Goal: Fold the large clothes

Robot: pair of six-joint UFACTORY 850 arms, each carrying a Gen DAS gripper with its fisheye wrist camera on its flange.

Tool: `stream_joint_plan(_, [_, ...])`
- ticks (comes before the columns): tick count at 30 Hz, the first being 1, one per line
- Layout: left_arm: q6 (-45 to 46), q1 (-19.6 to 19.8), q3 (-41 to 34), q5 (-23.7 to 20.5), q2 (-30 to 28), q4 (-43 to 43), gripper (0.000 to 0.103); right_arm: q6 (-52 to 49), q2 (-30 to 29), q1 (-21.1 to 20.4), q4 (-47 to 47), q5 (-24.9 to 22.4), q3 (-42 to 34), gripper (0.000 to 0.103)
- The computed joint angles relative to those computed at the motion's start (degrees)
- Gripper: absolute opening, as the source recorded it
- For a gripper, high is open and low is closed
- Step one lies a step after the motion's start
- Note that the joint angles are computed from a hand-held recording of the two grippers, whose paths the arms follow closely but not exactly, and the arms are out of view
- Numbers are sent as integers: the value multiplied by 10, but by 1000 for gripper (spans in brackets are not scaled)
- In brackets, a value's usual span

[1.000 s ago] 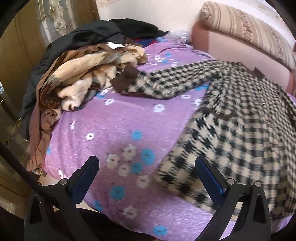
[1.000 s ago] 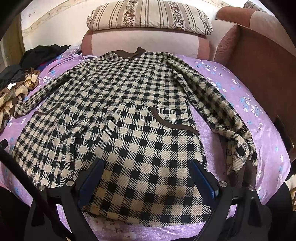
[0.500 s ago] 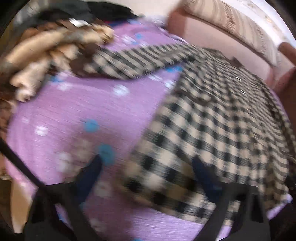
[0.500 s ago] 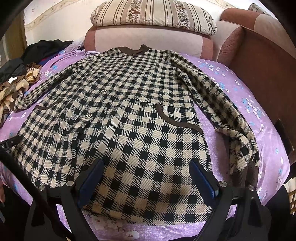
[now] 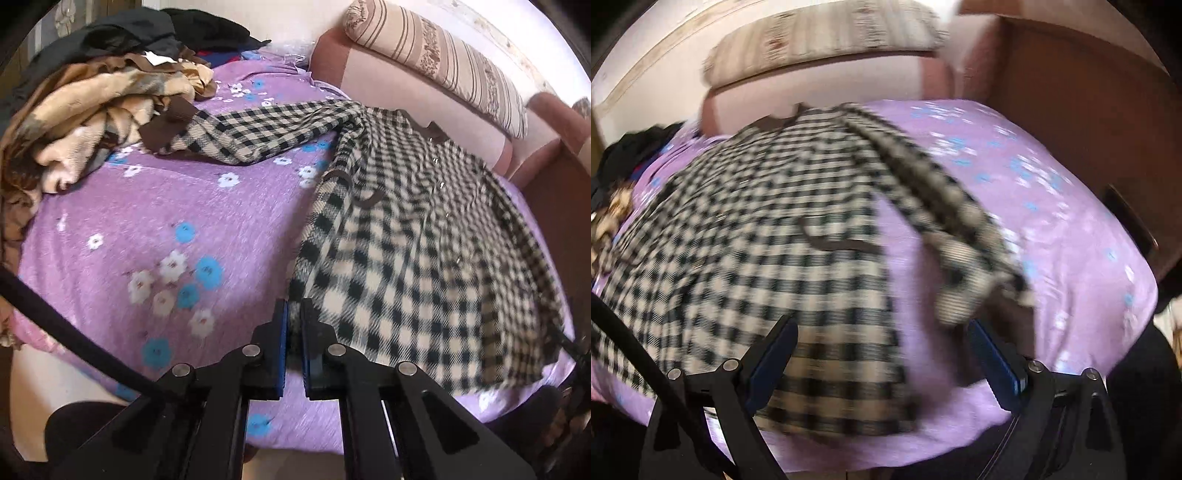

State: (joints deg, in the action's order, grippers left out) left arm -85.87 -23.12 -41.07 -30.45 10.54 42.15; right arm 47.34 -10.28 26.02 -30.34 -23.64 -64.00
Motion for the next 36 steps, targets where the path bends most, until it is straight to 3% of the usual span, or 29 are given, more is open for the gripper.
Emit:
stream_joint_plan(3, [-14,-2,0,-41,6,8,8,-10,-1,-12,22,0,2,96])
stream_joint_plan(4, [-22,5,5,-41,15,14,15,-19,-3,-12,30,-1,-1,96])
stream_joint_plan(6, [-24,39,9,-22,29,9,42,-35,-12,-6,39,0,-10,96])
stream_joint_plan(7, [-30,57,10,-12,35,8,62,-39,-16,-2,39,1,-13,96])
stream_joint_plan(8, [-50,79,12,2,40,19,69,-49,-23,4,46,1,-19,96])
stream_joint_plan(10, [-73,118,5,20,34,36,69,-75,-35,15,73,0,-30,96])
stream_joint_plan(14, [-47,194,-54,33,-34,4,70,-95,-49,34,82,-5,-40,96])
stream_joint_plan(17, [-57,219,-106,27,-94,13,73,-91,-54,42,69,-10,-42,96])
stream_joint_plan(19, [-43,225,-148,0,-141,6,74,-92,-56,43,69,-12,-42,96])
stream_joint_plan(24, [1,238,-213,-49,-218,-27,69,-95,-62,40,71,-20,-47,96])
stream_joint_plan(25, [7,243,-212,-44,-221,-39,43,-94,-63,40,70,-20,-47,96])
stream_joint_plan(26, [22,249,-208,-35,-218,-59,11,-93,-64,39,67,-20,-47,96])
stream_joint_plan(28, [9,261,-180,3,-192,-68,8,-87,-66,39,58,-20,-48,96])
stream_joint_plan(34, [-215,253,-75,45,-54,159,8,-86,-72,44,40,-12,-53,96])
stream_joint_plan(36, [-253,258,-51,68,-32,187,9,-106,-82,47,54,-11,-62,96])
